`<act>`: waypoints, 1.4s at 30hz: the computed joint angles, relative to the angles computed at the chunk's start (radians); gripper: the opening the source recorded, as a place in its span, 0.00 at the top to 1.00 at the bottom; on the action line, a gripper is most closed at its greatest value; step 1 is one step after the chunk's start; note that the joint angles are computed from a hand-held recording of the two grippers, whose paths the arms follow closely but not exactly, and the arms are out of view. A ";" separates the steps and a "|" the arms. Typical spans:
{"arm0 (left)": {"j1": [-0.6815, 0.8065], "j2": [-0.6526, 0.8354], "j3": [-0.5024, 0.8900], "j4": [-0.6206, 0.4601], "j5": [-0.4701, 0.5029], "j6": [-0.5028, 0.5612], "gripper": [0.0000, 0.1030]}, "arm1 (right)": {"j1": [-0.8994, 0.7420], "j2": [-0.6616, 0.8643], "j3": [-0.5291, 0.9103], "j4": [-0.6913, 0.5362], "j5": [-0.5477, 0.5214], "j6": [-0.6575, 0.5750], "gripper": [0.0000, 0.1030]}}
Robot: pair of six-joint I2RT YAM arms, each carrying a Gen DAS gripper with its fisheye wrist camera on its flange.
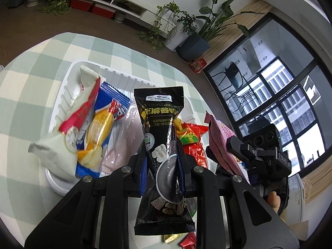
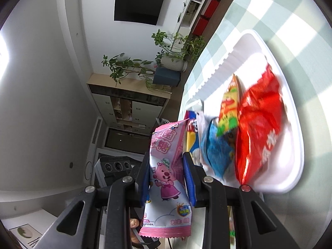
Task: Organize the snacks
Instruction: 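Lower both snacks into the tray and open both tools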
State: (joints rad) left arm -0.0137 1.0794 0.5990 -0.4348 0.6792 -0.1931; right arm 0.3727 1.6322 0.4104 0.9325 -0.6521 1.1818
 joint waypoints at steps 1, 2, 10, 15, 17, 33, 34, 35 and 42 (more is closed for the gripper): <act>-0.014 0.026 0.012 0.021 -0.013 -0.011 0.80 | -0.004 0.009 0.020 -0.016 0.001 -0.006 0.68; -0.018 0.040 0.023 0.026 -0.021 -0.011 0.80 | -0.006 0.015 0.031 -0.024 0.001 -0.009 0.68; -0.032 0.158 0.105 0.065 -0.074 -0.010 0.80 | -0.004 0.053 0.134 -0.152 0.031 -0.075 0.68; -0.054 0.236 0.144 0.103 -0.119 -0.010 0.80 | 0.008 0.073 0.182 -0.224 0.067 -0.117 0.68; -0.067 0.263 0.157 0.125 -0.149 -0.006 0.80 | 0.011 0.084 0.214 -0.272 0.090 -0.151 0.68; -0.110 0.295 0.147 0.225 -0.277 0.026 0.61 | 0.070 -0.020 0.257 -0.500 0.260 -0.323 0.50; -0.104 0.293 0.143 0.233 -0.269 0.028 0.56 | 0.076 -0.035 0.251 -0.505 0.268 -0.324 0.50; -0.101 0.276 0.134 0.230 -0.264 0.029 0.56 | 0.085 -0.057 0.241 -0.514 0.279 -0.328 0.49; -0.102 0.114 0.065 0.178 -0.274 0.040 0.55 | 0.143 -0.197 0.164 -0.549 0.347 -0.347 0.44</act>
State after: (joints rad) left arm -0.1153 1.1933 0.6641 -0.2572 0.4054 -0.1532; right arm 0.5161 1.4354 0.5742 0.3831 -0.3050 0.8349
